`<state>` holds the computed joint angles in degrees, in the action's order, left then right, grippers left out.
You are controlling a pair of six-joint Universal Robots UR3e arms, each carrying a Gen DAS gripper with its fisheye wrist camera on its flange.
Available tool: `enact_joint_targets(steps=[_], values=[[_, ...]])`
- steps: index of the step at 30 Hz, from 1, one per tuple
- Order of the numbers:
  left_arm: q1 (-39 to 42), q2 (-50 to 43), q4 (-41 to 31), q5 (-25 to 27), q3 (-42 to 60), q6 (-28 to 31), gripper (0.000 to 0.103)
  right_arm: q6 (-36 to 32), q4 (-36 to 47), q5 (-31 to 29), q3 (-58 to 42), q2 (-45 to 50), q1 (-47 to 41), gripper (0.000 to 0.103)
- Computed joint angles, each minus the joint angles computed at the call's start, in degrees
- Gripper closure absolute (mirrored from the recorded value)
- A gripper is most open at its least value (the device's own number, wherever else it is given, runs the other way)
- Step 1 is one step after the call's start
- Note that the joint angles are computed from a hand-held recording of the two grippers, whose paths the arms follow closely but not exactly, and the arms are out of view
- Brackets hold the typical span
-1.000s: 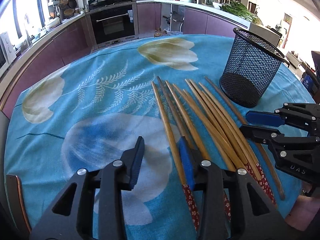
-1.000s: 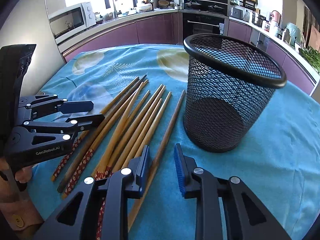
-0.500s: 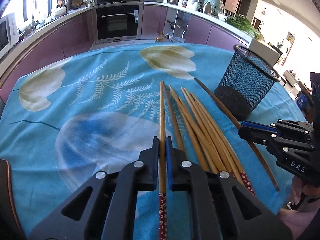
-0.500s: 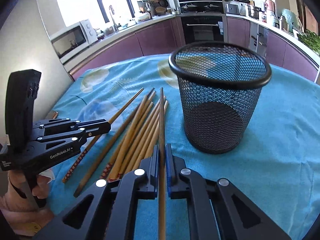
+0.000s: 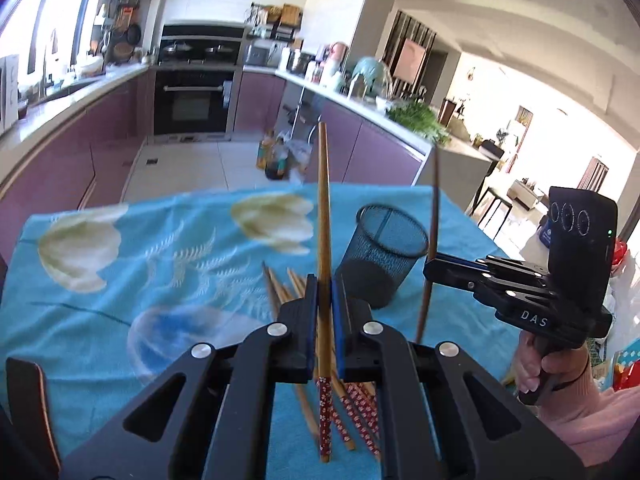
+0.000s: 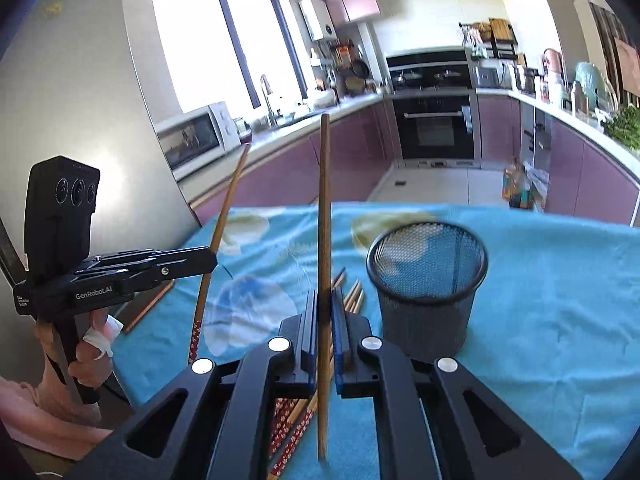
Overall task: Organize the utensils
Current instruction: 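Lift the left gripper's chopstick into the mesh cup while the right gripper drops its own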
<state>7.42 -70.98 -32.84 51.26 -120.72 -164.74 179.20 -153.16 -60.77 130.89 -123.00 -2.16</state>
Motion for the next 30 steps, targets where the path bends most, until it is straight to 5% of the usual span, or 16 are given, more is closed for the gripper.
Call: enact_joint_targets(steps=[5, 17, 30], values=[[-0.66, -0.71, 4.65, -4.46, 2.75, -3.26, 0.096, -0.75, 0.86, 3.32, -2.89, -2.47, -4.13, 0.097], [-15.25, -26.62, 27.43, 3.93, 25.14, -22.14, 0.096, -3.69, 1.77, 8.62, -11.22, -0.99, -13.63, 0.097], [-25.17, -44.97, 29.22, 17.31, 37.96, -22.39, 0.095, -4.52, -4.5, 0.87, -12.23, 12.23, -10.17, 0.098]])
